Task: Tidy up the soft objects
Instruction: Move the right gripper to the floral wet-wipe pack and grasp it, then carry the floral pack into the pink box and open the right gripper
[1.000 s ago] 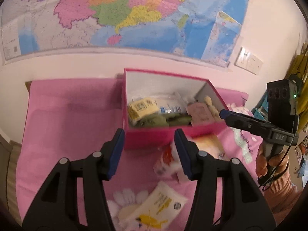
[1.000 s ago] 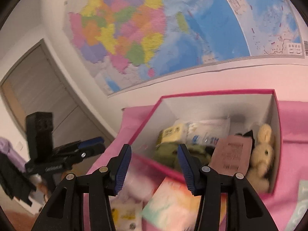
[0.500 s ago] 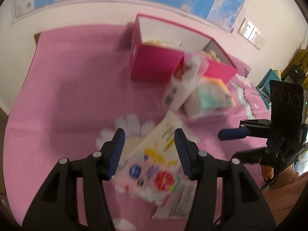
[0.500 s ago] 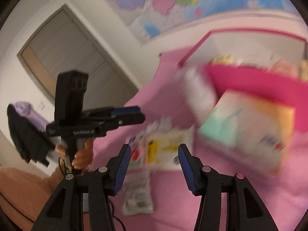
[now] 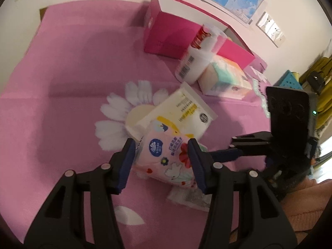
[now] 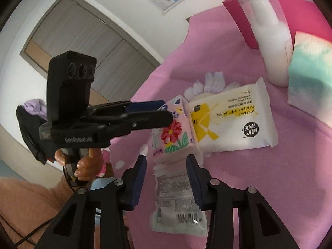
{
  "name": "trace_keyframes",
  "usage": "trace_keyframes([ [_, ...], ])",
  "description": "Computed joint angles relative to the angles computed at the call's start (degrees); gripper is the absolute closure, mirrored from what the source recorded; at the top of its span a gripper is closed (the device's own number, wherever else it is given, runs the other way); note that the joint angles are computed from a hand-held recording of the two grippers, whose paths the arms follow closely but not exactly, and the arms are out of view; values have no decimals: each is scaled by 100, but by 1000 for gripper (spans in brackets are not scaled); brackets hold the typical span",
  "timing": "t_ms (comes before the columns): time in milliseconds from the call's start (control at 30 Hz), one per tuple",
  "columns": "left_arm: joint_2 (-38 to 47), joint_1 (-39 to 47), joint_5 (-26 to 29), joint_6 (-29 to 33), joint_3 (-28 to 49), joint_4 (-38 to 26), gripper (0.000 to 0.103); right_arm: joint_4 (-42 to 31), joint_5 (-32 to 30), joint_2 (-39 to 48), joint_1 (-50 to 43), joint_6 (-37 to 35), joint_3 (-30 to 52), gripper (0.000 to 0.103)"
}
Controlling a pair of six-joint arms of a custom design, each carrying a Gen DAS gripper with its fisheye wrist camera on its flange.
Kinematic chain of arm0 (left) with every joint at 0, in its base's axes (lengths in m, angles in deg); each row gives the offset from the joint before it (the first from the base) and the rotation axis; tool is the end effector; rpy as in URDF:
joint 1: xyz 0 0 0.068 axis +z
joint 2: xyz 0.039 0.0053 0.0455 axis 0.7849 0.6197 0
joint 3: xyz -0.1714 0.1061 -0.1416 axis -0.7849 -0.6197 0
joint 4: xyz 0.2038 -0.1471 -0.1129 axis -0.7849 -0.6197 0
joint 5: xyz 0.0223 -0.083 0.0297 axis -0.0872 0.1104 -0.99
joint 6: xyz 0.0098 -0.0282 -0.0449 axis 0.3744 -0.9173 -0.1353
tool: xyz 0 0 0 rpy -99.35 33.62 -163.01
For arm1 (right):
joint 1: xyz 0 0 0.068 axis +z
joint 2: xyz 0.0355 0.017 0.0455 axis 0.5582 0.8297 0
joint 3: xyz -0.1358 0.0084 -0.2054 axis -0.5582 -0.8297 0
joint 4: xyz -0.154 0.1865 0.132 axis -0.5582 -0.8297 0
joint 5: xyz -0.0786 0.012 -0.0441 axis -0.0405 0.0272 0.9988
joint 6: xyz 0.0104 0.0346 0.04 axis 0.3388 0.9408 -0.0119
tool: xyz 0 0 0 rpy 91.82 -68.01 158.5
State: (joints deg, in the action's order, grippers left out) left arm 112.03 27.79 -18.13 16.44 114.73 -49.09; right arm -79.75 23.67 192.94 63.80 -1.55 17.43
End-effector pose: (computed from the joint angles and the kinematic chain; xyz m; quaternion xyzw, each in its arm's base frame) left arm 0.2476 -0.1084 0.1517 -0.1171 0.9450 -0.1398 0.2717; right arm 0.3769 0.2488 0.0826 -0.4405 0.7734 0.4442 0.1022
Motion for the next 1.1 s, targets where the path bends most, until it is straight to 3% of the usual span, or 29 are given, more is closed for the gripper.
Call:
trace_keyframes([
  [333,267,-81,520,-34,63,460,50,574,-49,89,-326,607,-40,69],
  [567,767,-165,602,-89,348,655,62,805,37,183,-624,871,25,69],
  [1100,836,-398,287,217,1089,401,63,1191,55,-616,-888,827,-600,71],
])
